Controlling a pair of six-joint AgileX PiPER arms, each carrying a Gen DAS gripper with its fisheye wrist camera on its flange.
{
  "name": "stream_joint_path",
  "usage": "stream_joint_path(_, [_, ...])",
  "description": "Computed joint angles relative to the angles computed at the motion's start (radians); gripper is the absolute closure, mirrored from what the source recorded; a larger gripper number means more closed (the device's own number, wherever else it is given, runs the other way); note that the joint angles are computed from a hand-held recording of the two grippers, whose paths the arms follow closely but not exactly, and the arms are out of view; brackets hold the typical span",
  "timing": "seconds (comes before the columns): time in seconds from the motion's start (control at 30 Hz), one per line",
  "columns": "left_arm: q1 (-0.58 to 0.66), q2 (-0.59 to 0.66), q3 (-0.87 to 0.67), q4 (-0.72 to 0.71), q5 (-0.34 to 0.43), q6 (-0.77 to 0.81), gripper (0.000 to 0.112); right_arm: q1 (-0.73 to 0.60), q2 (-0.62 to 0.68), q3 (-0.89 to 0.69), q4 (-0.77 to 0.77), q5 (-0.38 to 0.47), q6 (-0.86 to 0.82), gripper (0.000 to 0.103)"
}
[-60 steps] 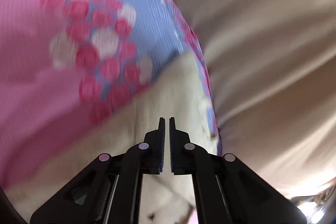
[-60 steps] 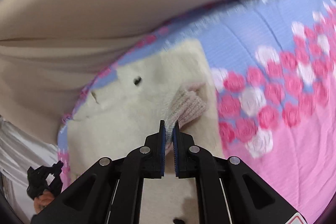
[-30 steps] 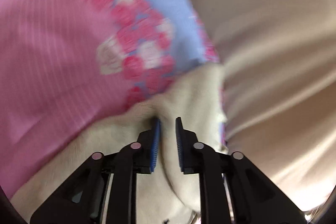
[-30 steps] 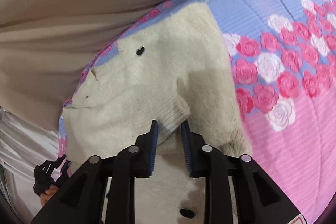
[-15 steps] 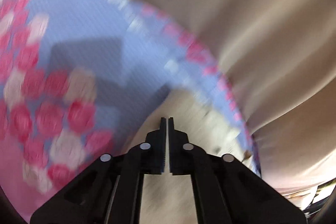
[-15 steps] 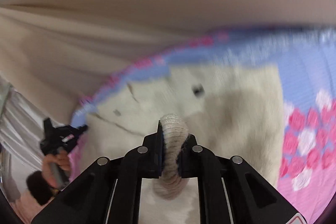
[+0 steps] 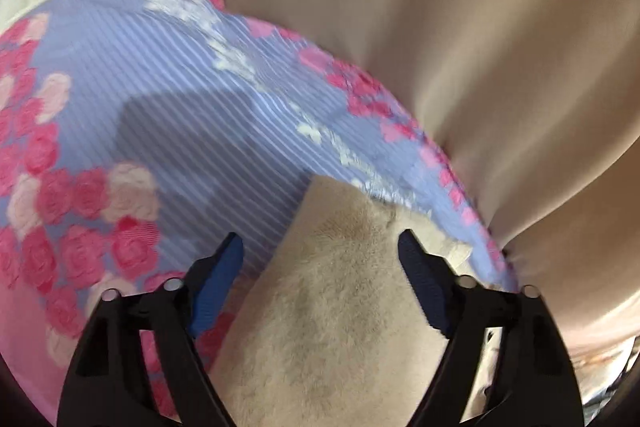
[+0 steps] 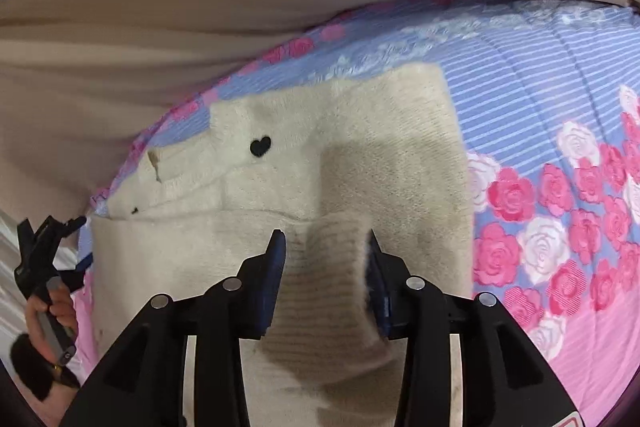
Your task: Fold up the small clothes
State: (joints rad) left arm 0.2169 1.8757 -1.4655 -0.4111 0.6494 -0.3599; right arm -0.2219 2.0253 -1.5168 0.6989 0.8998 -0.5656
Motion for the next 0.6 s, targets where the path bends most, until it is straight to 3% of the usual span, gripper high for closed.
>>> stream_joint_path(0.03, [0.001, 0.024, -0.012, -0.030, 0.013, 0.045, 0.084, 0.006, -0.011, 0.006, 0.011, -0.008, -0.021, 0.092])
stream_joint_path(0.07, [0.000, 0.041, -0.024, -0.030, 0.023, 0.050, 0.102, -0.003, -0.026, 0.012, 0.062, -0.018, -0.060, 0.093])
stream_joint_path(0.13, [-0.002, 0.007, 0.026, -0.068, -0.056, 0.079, 0.103, -0.045, -0.093, 0.055, 0.238, -0.032, -0.185, 0.094])
stream_joint_path(0.2, [-0.017, -0.008, 0.035, -0.016, -0.097, 0.059, 0.103, -0.068, -0.134, 0.067, 0.286, -0.051, -0.219, 0.093])
stream_joint_path(0.3, [-0.032, 0.047, -0.037, 0.151, -0.028, -0.105, 0.097, -0.022, -0.027, -0.002, 0.074, -0.093, -0.093, 0.085])
stream_joint_path(0.37, [-0.019, 0.040, -0.016, 0.164, -0.017, -0.131, 0.091, -0.040, -0.001, 0.008, -0.007, -0.084, -0.011, 0.083])
stream_joint_path(0.47, [0.037, -0.074, 0.132, -0.014, -0.088, 0.027, 0.081, -0.119, -0.138, 0.172, 0.102, -0.127, -0.093, 0.076])
stream_joint_path(0.6, [0.091, -0.300, 0.357, -0.071, -0.089, 0.156, 0.062, -0.269, -0.310, 0.404, 0.146, -0.038, -0.215, 0.062])
